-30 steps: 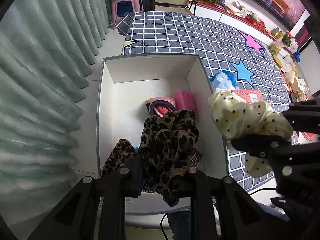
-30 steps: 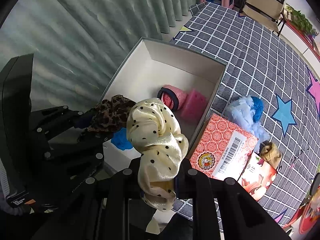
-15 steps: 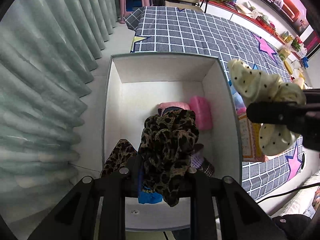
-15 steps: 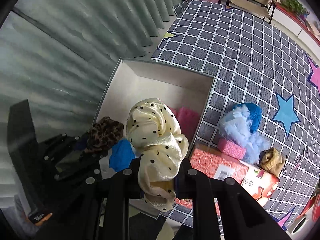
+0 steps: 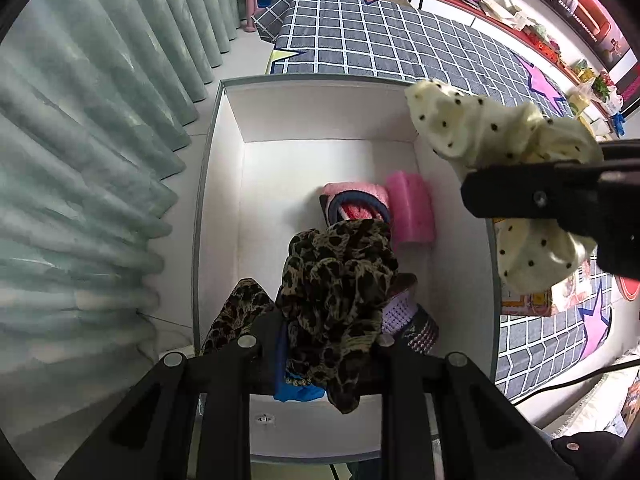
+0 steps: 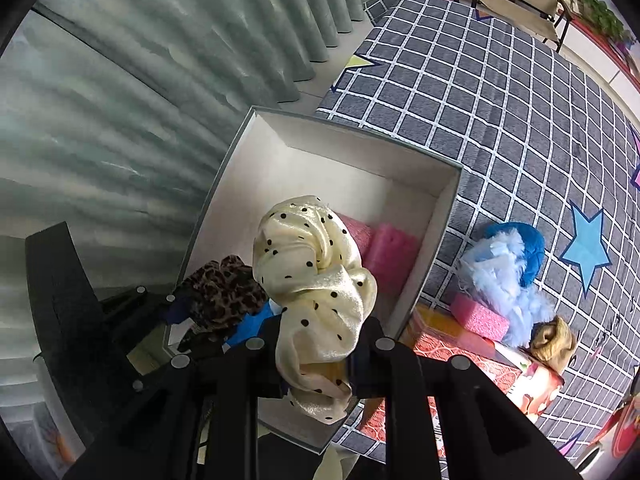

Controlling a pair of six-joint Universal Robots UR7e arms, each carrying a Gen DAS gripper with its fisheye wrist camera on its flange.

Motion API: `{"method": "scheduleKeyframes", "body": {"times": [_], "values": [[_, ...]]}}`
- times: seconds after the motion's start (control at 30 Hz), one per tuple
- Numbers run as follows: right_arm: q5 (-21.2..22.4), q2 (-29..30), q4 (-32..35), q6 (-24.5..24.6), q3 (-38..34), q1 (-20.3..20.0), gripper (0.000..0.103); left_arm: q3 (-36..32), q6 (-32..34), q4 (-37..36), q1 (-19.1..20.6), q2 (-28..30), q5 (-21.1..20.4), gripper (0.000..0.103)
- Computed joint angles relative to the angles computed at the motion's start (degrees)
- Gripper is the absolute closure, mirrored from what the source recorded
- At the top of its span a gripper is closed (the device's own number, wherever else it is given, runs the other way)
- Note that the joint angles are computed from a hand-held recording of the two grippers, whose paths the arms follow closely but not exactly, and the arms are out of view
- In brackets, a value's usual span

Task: Organize soft objects
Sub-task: 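Open left tool dropping leopard scrunchie into box while right tool releases cream scrunchie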

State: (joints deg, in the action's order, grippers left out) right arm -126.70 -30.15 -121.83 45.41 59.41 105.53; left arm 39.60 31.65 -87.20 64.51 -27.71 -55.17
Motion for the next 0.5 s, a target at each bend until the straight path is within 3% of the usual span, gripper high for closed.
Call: {"method": "scheduleKeyframes", "body": {"times": [0.07,0.13,0.17,0.2,0.23,0.3,0.37,0.4,0.5], "values": [[0.1,0.1,-0.1,-0.3,-0.2,0.0,0.083,0.1,-0.1,0.2,0.0,-0.1,-0.4,0.073],[0.3,0.3,-0.3,-0.5,-0.4,0.0,0.075,1.2,0.1,-0.6,-0.1,-0.6,-0.3,0.057],[0.4,0.1,-0.5,-0.6,-0.1,0.0,0.056,0.8,-0.5,-0.2,0.0,-0.5,-0.8,0.050],[0.0,0.2,-0.3,-0.3,-0.3,0.1,0.043,-0.6,-1.8,1.1,0.1,0.0,-1.2,0.033],[-0.8,0.2,0.7,0.4,-0.5,0.2,0.036,-1.4,-2.7,1.3,0.2,0.2,-1.7,0.022],[-1.2,-0.6,-0.4,1.8,0.8,0.4,0.016,-1.9,-3.3,0.4,0.5,0.0,-3.1,0.019],[-1.1,-2.2,-4.7,2.7,3.6,0.4,0.014,-3.5,-4.3,1.2,0.8,0.4,-4.8,0.010],[-1.4,-2.8,-5.6,3.2,4.5,0.5,0.014,-4.5,-5.1,1.7,0.9,0.6,-5.9,0.000],[-3.5,-5.1,-7.3,4.7,7.4,1.1,0.014,-7.1,-6.7,3.3,1.1,1.4,-9.4,0.000]]}}
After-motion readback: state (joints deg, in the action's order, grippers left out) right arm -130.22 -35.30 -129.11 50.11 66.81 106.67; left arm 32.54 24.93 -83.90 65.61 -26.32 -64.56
